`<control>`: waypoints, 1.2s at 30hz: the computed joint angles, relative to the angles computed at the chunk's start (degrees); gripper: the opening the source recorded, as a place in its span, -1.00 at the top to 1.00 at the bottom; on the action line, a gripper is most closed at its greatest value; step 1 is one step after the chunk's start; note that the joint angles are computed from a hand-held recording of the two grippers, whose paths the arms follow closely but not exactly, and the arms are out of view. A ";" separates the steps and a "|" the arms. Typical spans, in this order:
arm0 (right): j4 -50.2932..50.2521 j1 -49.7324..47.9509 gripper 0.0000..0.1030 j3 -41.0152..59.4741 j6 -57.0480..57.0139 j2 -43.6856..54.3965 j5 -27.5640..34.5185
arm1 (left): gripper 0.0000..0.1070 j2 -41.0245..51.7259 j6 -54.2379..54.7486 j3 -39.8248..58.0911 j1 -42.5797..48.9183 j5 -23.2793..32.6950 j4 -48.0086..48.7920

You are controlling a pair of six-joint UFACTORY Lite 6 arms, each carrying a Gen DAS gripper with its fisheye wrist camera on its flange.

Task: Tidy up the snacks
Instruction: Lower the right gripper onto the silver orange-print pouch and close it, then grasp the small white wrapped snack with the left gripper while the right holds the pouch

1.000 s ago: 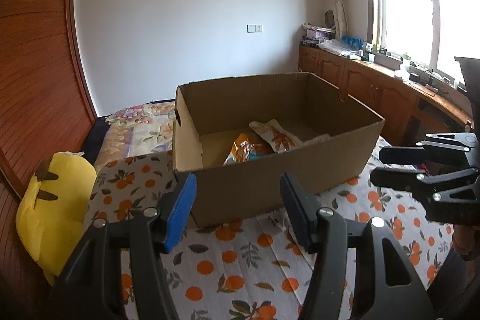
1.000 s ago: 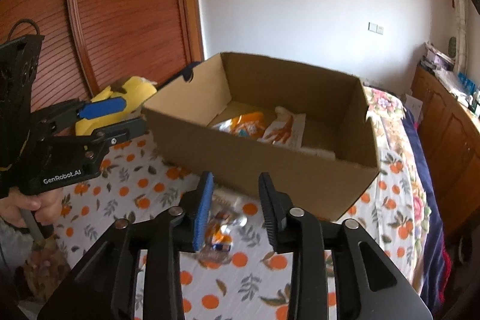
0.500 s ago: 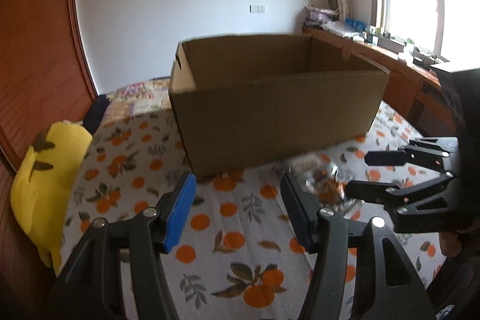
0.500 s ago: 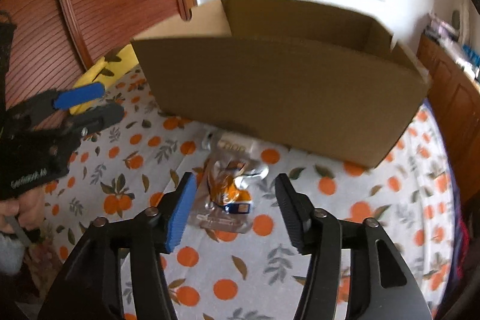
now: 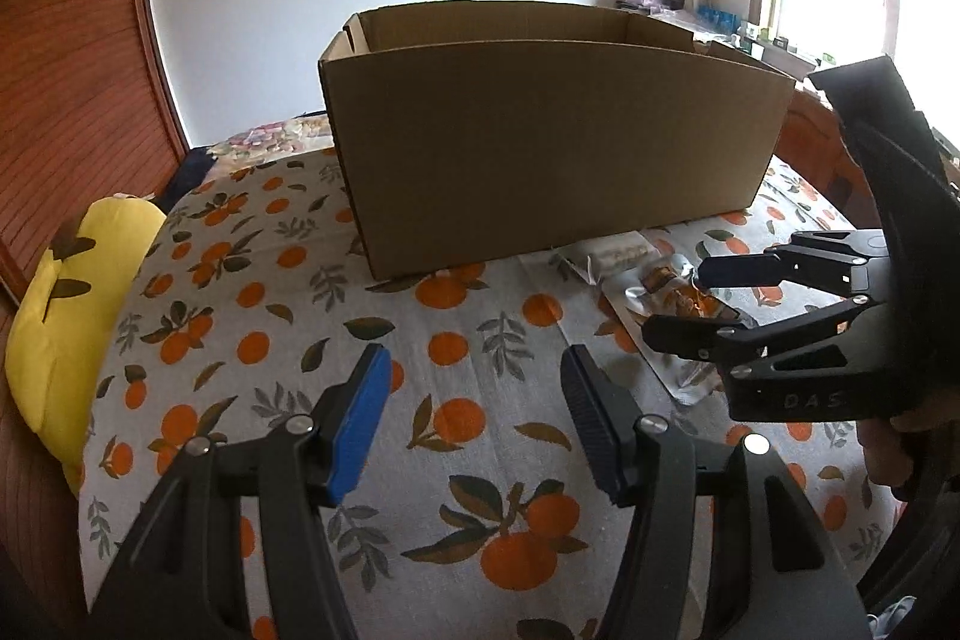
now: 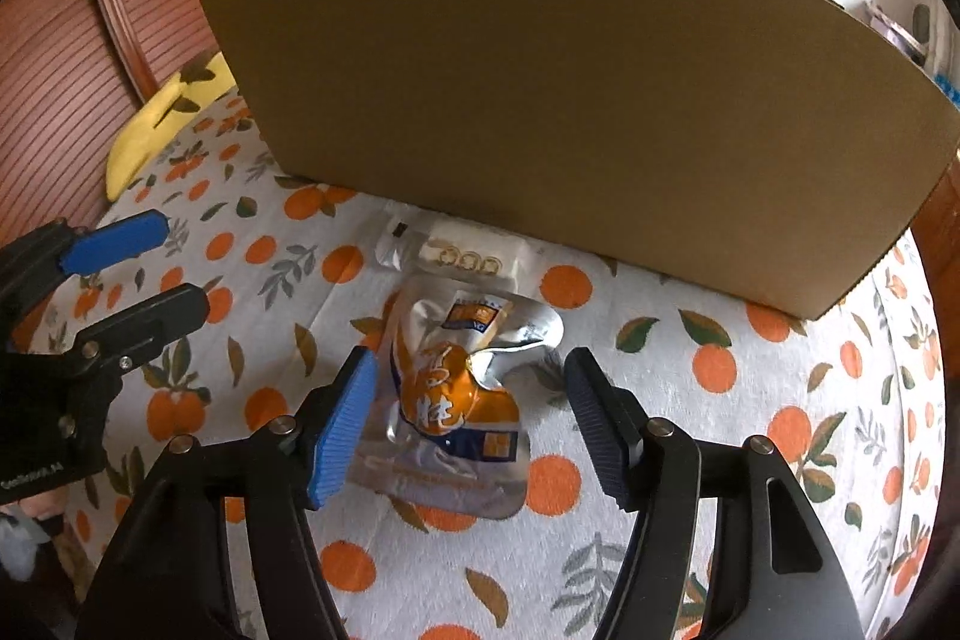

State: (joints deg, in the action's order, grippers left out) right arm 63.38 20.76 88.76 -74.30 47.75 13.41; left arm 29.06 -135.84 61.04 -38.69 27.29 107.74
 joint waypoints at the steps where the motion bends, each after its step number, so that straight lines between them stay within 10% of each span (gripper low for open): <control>1: -0.36 0.26 -0.29 0.26 0.45 0.28 -0.32 | -0.11 0.11 -0.08 0.04 -0.03 0.05 -0.02; 15: -10.37 2.01 -0.27 2.01 7.93 1.56 -2.78 | -0.11 1.22 2.07 2.24 -0.08 0.39 -1.93; 19: -5.19 0.60 0.22 0.94 2.09 0.41 -0.84 | -0.11 1.71 2.56 3.19 0.15 -0.38 -1.82; 36: 19.80 -13.98 0.29 -13.13 -29.73 -9.38 6.22 | -0.10 16.21 32.56 28.99 0.93 -5.98 -20.97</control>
